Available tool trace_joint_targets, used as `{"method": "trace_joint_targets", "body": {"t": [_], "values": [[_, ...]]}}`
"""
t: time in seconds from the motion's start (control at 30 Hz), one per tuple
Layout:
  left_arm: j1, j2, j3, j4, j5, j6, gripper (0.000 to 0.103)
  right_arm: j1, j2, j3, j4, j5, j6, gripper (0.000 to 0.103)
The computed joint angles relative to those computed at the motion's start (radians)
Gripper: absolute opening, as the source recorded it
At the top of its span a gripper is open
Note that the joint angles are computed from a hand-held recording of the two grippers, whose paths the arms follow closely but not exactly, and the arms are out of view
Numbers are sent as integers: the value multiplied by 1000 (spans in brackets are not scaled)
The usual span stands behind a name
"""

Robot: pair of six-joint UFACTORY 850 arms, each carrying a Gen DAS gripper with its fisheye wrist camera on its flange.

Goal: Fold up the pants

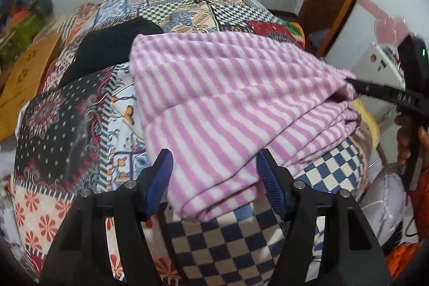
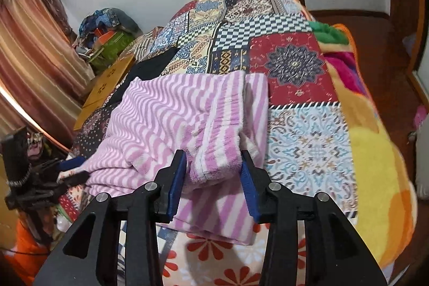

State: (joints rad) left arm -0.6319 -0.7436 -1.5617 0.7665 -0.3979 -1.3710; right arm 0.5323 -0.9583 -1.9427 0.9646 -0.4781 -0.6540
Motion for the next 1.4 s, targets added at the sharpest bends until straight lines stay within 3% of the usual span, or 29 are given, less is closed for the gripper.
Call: {"method": "trace_joint_targets", "body": {"t": [0.07, 0.13, 0.17, 0.23, 0.3, 0.47, 0.63, 0.87, 0.93, 1.03, 1.1, 1.23, 1.33, 1.4], "values": [[-2, -28, -33, -7, -14, 21, 65, -1, -5, -5, 20, -7, 2, 40], [-1, -36, -39, 17, -8, -2, 59, -1, 0, 6, 62, 2, -40, 40], [2, -36, -39, 18, 4, -4, 48, -1, 4, 12, 75, 7, -56, 40], [3, -35, -42, 34, 1, -24, 29, -2, 21, 41, 140, 27, -127, 30], [2, -39, -55, 47, -38, -36, 8, -3, 39, 67, 196, 49, -185, 30], [5, 9, 7, 116, -12, -135, 4, -2, 76, 114, 294, 80, -316, 28], [-3, 67, 82, 170, 23, -206, 4, 9, 99, 145, 236, 102, -319, 27], [-15, 70, 111, 45, 58, -99, 4, 3, 81, 146, 89, 65, -175, 27], [-16, 70, 113, 5, 56, -50, 5, -4, 74, 144, 78, 47, -140, 29], [-10, 94, 131, -47, 57, -1, 26, -10, 86, 155, 67, 44, -113, 32], [-7, 120, 152, 22, 36, -75, 47, -11, 107, 178, 70, 67, -125, 36], [17, 163, 177, 155, -8, -210, 55, -5, 140, 207, -7, 98, -75, 37], [53, 144, 130, 141, -60, -176, 58, -8, 152, 219, -18, 90, -64, 38], [87, 105, 74, 116, -69, -117, 68, -8, 156, 225, -17, 81, -65, 38]]}}
